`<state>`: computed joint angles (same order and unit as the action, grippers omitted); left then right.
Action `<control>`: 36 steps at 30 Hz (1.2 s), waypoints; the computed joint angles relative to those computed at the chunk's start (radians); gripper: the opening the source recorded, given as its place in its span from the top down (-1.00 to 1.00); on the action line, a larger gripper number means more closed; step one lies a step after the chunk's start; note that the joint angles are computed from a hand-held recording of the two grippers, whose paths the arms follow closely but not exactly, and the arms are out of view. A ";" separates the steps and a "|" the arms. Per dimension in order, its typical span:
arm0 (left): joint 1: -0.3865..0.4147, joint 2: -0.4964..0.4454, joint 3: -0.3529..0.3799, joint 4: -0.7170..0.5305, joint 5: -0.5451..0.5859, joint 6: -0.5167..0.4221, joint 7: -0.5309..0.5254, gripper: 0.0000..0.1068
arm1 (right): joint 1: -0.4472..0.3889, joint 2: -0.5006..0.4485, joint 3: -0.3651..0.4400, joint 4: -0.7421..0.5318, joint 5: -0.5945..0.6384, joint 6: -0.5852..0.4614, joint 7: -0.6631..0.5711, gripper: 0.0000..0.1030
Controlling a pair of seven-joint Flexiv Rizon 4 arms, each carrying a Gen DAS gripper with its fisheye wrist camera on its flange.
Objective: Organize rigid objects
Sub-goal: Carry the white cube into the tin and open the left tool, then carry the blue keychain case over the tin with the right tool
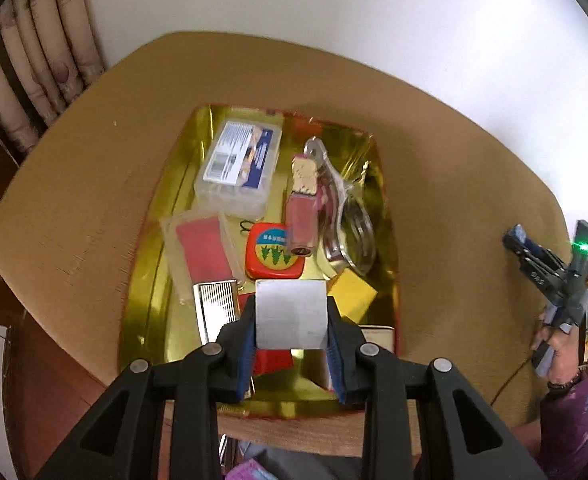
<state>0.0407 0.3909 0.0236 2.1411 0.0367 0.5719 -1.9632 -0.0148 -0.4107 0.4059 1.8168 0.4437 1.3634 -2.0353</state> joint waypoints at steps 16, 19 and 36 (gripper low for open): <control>-0.025 -0.005 0.063 0.136 -0.154 0.173 0.067 0.34 | 0.011 -0.005 0.002 0.017 -0.049 0.029 0.046 0.21; -0.015 0.019 0.063 0.153 -0.162 0.186 0.081 0.32 | 0.015 -0.003 0.000 0.021 -0.055 0.034 0.053 0.21; 0.138 0.385 -0.090 0.215 0.221 0.076 -0.131 0.29 | 0.049 0.024 -0.022 0.079 -0.140 0.066 0.208 0.22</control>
<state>0.1786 0.7760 -0.0665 2.3562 0.2580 0.6476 -2.0942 0.0346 -0.3871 0.3841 1.8954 0.3034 1.4298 -1.8272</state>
